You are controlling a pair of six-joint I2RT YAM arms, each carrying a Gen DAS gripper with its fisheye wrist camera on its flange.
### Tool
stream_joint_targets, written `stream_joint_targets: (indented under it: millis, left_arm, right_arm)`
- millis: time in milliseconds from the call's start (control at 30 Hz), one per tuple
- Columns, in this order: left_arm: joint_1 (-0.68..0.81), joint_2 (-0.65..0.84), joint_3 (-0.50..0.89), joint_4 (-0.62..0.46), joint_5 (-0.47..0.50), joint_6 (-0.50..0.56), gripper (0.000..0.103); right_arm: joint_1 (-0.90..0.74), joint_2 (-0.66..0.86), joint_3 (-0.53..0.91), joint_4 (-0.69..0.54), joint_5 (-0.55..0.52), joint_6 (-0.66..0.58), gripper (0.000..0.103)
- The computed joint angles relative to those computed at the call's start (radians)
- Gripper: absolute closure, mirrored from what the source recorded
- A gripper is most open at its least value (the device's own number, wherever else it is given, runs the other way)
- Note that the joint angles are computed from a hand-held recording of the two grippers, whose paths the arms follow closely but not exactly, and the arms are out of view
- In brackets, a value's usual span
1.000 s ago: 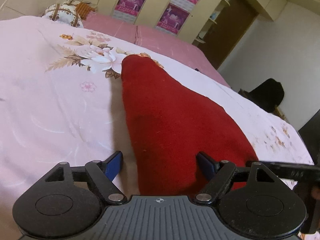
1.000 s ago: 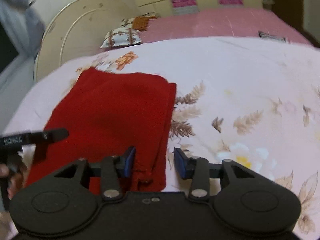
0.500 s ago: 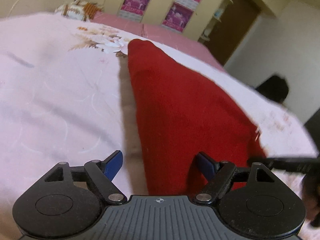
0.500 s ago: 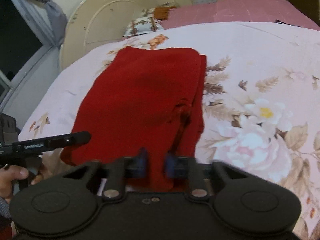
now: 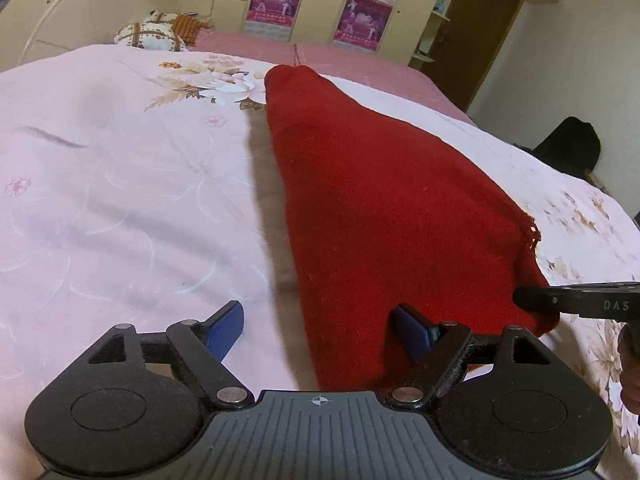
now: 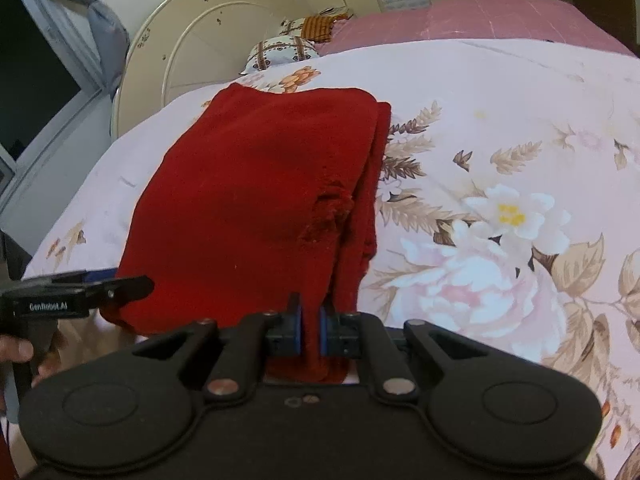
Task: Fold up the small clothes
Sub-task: 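Release the sweater and smooth the folded stack with both grippers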
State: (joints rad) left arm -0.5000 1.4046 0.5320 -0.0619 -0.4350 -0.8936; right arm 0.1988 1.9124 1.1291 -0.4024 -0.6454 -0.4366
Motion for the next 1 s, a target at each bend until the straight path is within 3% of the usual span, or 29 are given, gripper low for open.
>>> stream_joint_targets:
  millis: [400, 533, 667, 767, 1000]
  left_arm:
    - [-0.041, 0.064, 0.07, -0.072, -0.069, -0.059, 0.015]
    - [-0.063, 0.092, 0.141, -0.203, -0.101, -0.126, 0.001]
    - [-0.126, 0.085, 0.197, -0.327, -0.141, -0.208, 0.0]
    - [-0.175, 0.084, 0.227, -0.394, -0.158, -0.248, 0.0]
    - [-0.259, 0.091, 0.279, -0.486, -0.189, -0.352, 0.0]
  right_arm:
    - [-0.004, 0.008, 0.001, 0.009, -0.006, 0.024, 0.096]
    - [0.004, -0.006, -0.015, 0.028, 0.01, 0.037, 0.095]
    - [0.001, -0.056, -0.038, 0.012, 0.007, 0.06, 0.078]
    - [-0.014, -0.139, -0.115, 0.057, 0.008, 0.065, 0.039]
    - [-0.052, -0.223, -0.136, -0.015, -0.017, 0.026, 0.042]
